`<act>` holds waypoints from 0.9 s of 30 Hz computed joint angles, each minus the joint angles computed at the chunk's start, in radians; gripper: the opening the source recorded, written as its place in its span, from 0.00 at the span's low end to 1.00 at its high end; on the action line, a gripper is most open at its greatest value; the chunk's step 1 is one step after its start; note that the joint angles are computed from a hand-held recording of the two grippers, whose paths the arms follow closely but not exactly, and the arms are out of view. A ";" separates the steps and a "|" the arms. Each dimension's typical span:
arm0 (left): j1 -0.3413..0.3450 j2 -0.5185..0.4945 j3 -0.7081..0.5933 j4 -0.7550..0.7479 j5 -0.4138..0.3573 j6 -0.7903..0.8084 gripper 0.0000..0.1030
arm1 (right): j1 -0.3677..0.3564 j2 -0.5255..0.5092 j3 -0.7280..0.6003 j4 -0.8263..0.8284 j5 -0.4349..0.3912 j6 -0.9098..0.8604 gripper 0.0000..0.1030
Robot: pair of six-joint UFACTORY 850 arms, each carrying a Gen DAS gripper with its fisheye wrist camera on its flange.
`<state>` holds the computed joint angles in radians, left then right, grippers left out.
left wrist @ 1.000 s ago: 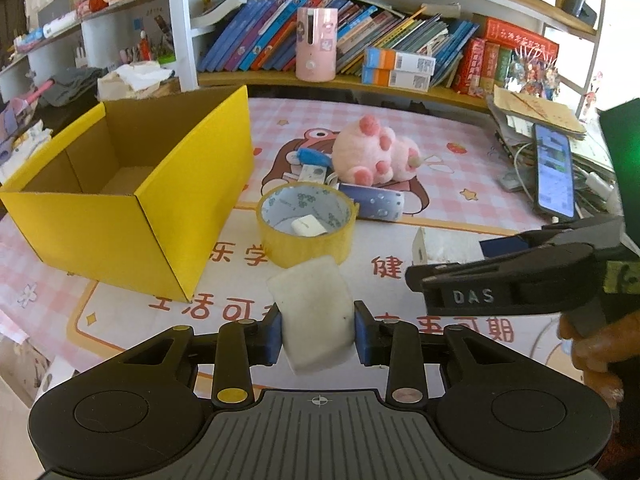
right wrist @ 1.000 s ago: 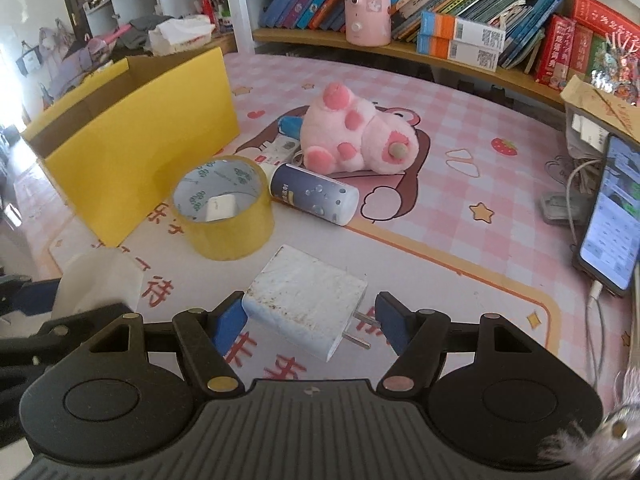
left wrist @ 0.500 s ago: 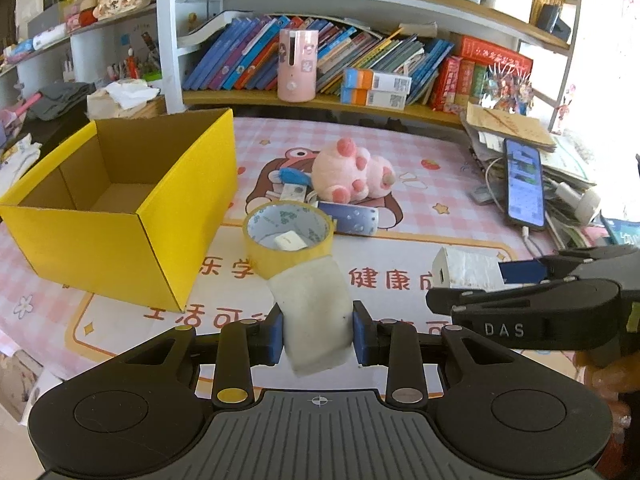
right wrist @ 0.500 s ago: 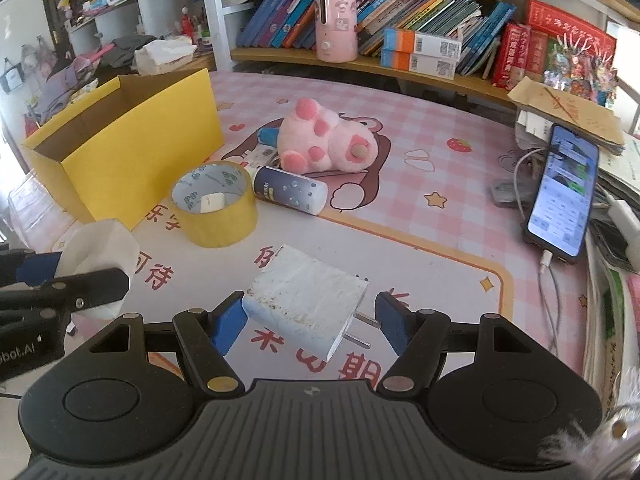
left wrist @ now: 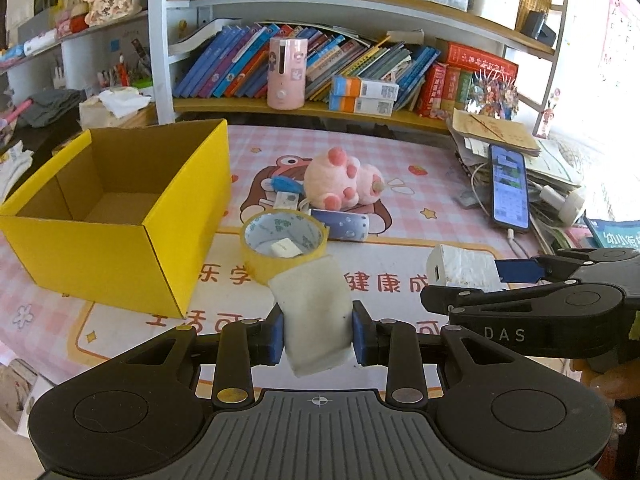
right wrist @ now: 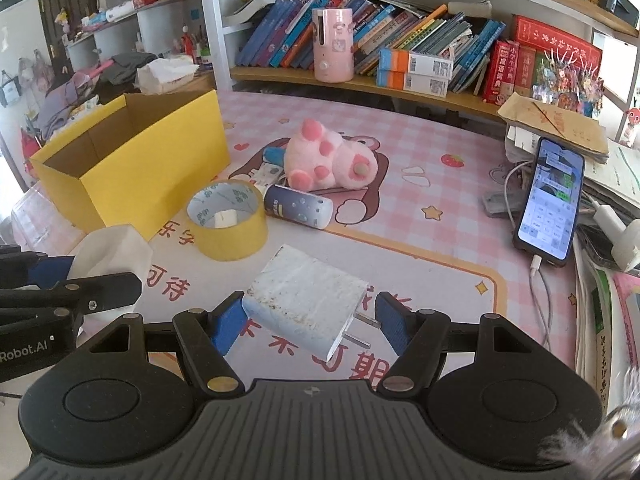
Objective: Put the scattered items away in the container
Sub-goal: 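Carry the block and charger plug toward the yellow box with both tools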
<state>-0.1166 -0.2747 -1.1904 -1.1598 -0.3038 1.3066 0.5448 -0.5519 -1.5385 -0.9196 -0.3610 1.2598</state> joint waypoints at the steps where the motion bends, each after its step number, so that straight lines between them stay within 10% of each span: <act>1: -0.001 0.001 0.001 -0.001 0.003 0.001 0.30 | -0.001 0.001 0.001 0.002 0.005 -0.003 0.66; 14: -0.014 0.012 -0.002 0.032 0.028 -0.035 0.29 | -0.011 0.009 0.010 -0.002 0.038 -0.004 0.66; 27: 0.068 0.007 0.015 -0.157 -0.118 0.220 0.29 | 0.055 -0.018 -0.035 -0.045 -0.094 0.084 0.66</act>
<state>-0.0488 -0.2672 -1.1757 -1.3168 -0.4216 1.5268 0.5994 -0.5699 -1.5738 -0.9646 -0.4546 1.3437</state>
